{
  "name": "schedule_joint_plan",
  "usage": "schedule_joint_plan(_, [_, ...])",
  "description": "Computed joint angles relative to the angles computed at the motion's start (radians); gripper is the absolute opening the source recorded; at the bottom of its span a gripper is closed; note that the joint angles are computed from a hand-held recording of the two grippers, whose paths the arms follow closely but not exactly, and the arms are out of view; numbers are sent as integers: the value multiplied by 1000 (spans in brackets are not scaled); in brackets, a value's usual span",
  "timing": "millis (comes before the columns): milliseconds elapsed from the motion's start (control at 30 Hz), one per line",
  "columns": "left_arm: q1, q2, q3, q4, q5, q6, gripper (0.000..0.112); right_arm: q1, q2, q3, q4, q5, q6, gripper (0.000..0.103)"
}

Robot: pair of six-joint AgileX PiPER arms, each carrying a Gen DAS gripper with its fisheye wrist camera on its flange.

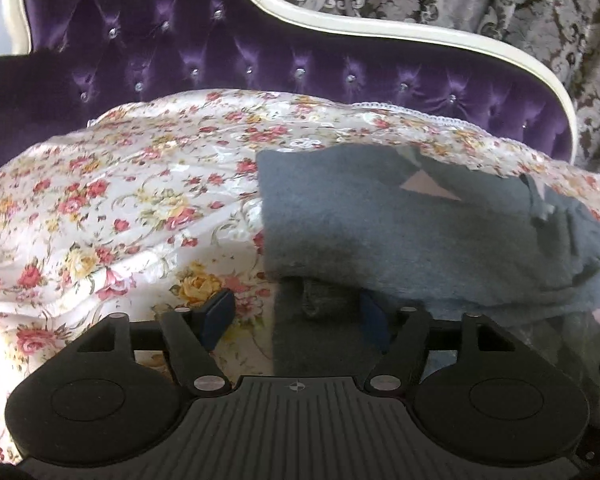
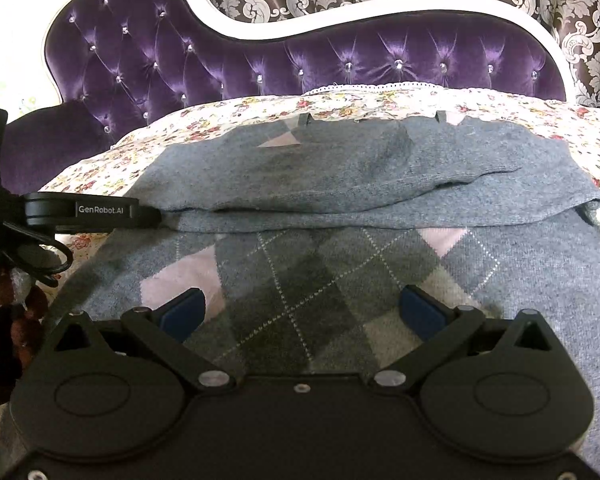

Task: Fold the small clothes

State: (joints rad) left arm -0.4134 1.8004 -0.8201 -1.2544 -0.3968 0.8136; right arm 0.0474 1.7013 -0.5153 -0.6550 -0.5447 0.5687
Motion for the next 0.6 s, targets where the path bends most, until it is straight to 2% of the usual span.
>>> schedule_joint_plan(67, [2, 1, 1, 4, 4, -1, 69, -29, -4, -13, -100, -4, 72, 103])
schedule_joint_plan(133, [4, 1, -2, -13, 10, 25, 69, -87, -2, -27, -247, -45, 193, 102])
schedule_joint_plan(167, [2, 1, -2, -17, 9, 31, 69, -117, -7, -35, -310, -64, 252, 94])
schedule_joint_plan(200, [2, 2, -2, -16, 10, 32, 69, -151, -18, -41, -371, -81, 302, 74])
schedule_joint_plan(233, [2, 3, -2, -14, 9, 33, 70, -180, -26, -50, -418, -92, 336, 65])
schedule_joint_plan(267, [1, 5, -3, -17, 7, 39, 70, -207, -37, -57, -439, -97, 351, 61])
schedule_joint_plan(433, [-1, 6, -2, -15, 6, 37, 70, -317, -35, -134, -334, -98, 309, 63])
schedule_joint_plan(600, [-4, 9, 0, -7, 0, 28, 71, -314, 89, -359, -369, 63, 403, 70])
